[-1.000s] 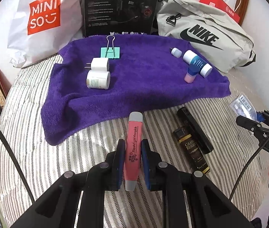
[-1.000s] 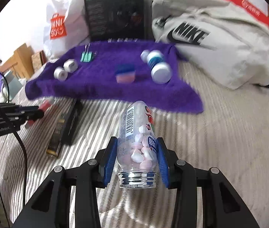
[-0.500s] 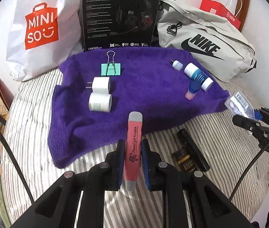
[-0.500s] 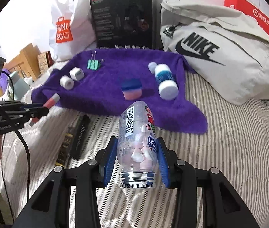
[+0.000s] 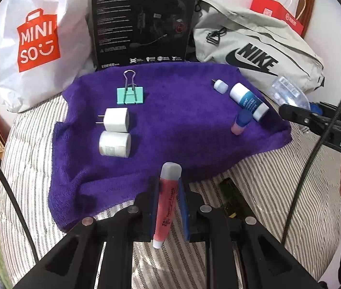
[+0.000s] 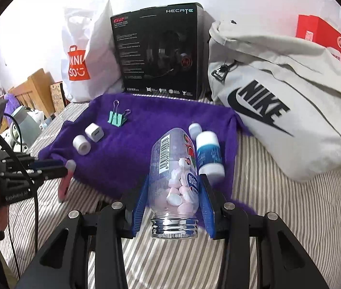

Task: Organize rigid objects
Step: 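Carry the pink tube toward the towel with the left tool while the right tool carries the pill bottle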

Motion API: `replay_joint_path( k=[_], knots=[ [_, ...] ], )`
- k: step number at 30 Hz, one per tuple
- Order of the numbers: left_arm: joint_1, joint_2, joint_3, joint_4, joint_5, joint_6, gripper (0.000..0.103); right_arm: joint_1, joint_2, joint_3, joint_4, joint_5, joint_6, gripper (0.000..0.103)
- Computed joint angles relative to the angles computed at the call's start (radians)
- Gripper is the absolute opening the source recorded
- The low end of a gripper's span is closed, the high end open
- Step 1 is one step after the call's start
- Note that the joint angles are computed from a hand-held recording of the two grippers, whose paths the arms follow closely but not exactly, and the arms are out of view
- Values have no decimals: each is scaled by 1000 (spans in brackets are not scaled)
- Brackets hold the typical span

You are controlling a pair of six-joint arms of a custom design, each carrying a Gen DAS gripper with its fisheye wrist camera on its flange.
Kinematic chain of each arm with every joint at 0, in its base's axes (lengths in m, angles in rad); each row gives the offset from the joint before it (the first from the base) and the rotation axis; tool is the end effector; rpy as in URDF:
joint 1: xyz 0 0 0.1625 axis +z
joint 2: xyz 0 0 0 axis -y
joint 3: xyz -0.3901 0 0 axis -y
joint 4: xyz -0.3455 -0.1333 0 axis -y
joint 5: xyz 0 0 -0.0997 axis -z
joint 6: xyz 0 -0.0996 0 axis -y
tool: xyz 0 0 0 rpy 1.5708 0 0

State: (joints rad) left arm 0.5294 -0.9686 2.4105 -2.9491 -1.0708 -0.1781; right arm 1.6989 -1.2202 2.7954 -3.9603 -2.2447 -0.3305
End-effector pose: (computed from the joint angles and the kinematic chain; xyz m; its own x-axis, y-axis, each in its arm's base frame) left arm -0.2187 -0.3377 0.0478 -0.5629 0.6713 -0.4821 0.7739 0.6329 -0.0222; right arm 0.1035 -0.2463 0.2025 -0.7594 0.1104 0.6411 -0.3533 0.7576 -0.5489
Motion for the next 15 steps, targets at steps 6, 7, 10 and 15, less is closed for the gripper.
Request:
replay_joint_path(
  k=[6, 7, 10, 15],
  knots=[
    [-20, 13, 16, 31, 21, -8, 19, -22, 23, -6, 8, 31, -9, 41],
    [-17, 20, 16, 30, 21, -7, 19, -20, 25, -5, 10, 33, -5, 41],
    [-9, 59, 15, 39, 45, -15, 19, -11, 21, 3, 19, 38, 1, 41],
    [-12, 55, 34, 27, 44, -5, 19, -3, 21, 8, 17, 30, 6, 41]
  ],
)
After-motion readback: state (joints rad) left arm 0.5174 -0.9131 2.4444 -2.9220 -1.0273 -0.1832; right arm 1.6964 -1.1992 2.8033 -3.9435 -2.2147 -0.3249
